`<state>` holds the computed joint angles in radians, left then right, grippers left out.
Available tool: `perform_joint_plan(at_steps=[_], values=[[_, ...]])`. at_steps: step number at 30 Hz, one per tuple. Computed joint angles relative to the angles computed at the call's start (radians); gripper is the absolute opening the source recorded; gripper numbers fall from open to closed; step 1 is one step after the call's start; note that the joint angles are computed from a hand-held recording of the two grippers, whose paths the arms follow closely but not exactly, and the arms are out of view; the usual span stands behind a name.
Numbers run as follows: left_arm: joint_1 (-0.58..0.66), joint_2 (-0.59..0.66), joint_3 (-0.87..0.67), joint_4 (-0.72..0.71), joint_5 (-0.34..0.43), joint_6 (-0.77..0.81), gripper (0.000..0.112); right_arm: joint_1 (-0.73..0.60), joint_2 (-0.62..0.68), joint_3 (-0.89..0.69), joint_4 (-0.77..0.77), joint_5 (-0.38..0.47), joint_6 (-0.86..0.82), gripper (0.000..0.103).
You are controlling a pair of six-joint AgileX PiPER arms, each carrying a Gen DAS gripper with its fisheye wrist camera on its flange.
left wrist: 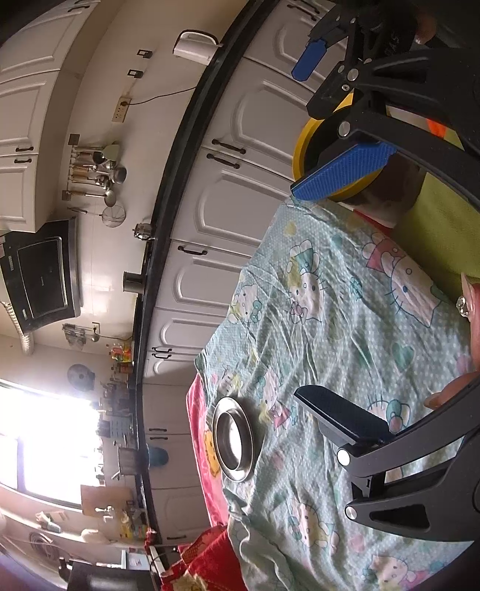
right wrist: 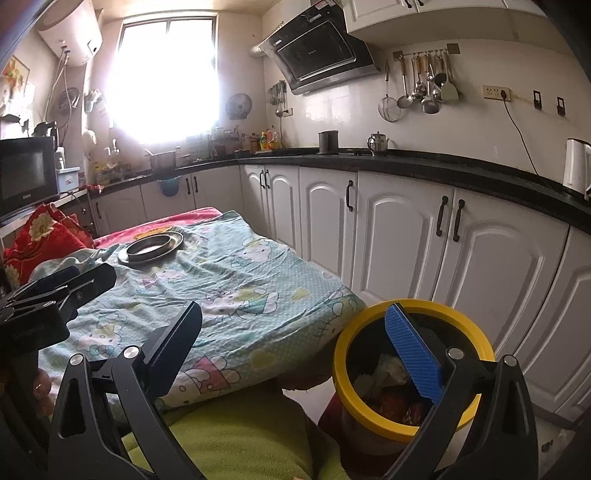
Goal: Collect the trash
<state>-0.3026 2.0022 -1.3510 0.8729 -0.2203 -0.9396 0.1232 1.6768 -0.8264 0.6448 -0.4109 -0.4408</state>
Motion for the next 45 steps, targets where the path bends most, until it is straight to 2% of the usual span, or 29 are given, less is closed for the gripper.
perform_joint_plan(at_steps=[16,45], values=[[-0.009,-0.005,0.006,-0.088,0.009,0.082,0.092,-0.007,0.001,0.001,-0.013,0.004,0.012,0.097],[-0.002,0.000,-0.001,-0.083,0.019,0.076,0.092,-0.010,-0.001,-0.002,-0.013,0.010,0.010,0.097]])
